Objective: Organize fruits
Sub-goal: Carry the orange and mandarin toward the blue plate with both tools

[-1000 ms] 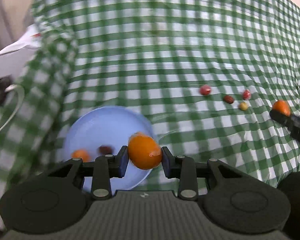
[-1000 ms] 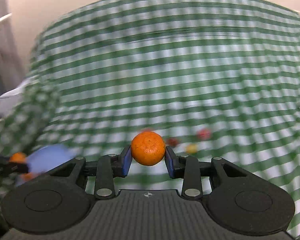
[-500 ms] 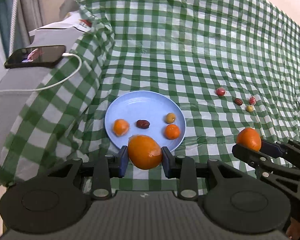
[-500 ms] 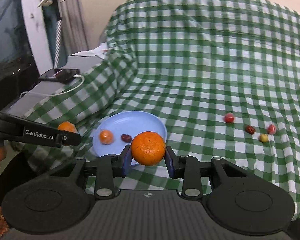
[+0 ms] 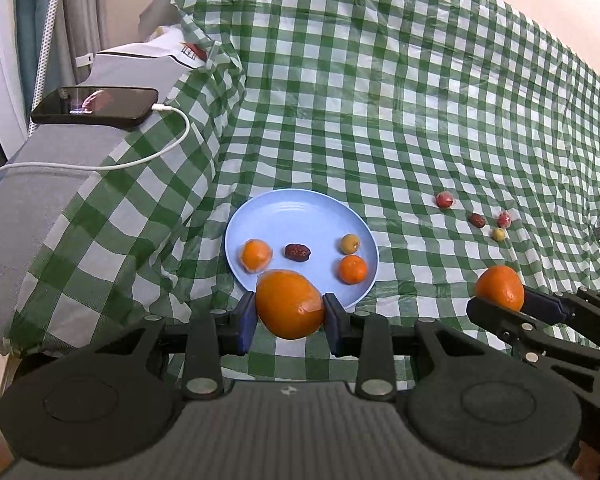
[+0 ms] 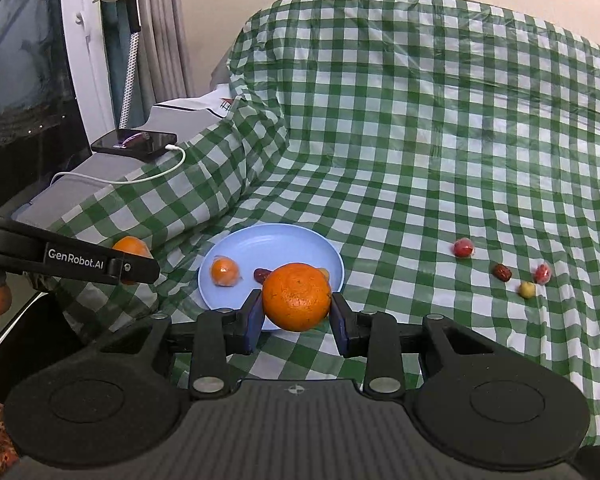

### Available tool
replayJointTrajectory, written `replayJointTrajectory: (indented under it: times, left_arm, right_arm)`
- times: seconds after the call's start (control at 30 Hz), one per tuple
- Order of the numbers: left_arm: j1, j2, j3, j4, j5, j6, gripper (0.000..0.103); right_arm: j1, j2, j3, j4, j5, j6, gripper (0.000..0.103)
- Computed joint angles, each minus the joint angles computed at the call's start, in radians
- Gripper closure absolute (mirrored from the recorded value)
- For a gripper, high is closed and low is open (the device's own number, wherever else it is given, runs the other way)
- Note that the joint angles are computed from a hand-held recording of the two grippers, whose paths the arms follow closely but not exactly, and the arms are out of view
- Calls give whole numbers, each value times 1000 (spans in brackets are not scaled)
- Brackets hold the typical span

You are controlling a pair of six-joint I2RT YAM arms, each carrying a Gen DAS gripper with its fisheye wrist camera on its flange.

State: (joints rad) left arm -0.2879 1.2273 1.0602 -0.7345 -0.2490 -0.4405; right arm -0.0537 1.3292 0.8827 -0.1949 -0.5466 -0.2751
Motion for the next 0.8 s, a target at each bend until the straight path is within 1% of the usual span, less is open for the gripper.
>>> replayJointTrajectory:
  times: [0.5, 0.8]
  left_arm:
    - [-1, 15, 4, 5, 2, -2, 65]
    - [15, 27, 2, 16, 15, 4, 65]
  right_arm:
    - [-7, 16, 8, -5, -8, -11, 66]
    - [9, 31, 17, -13, 8, -17, 66]
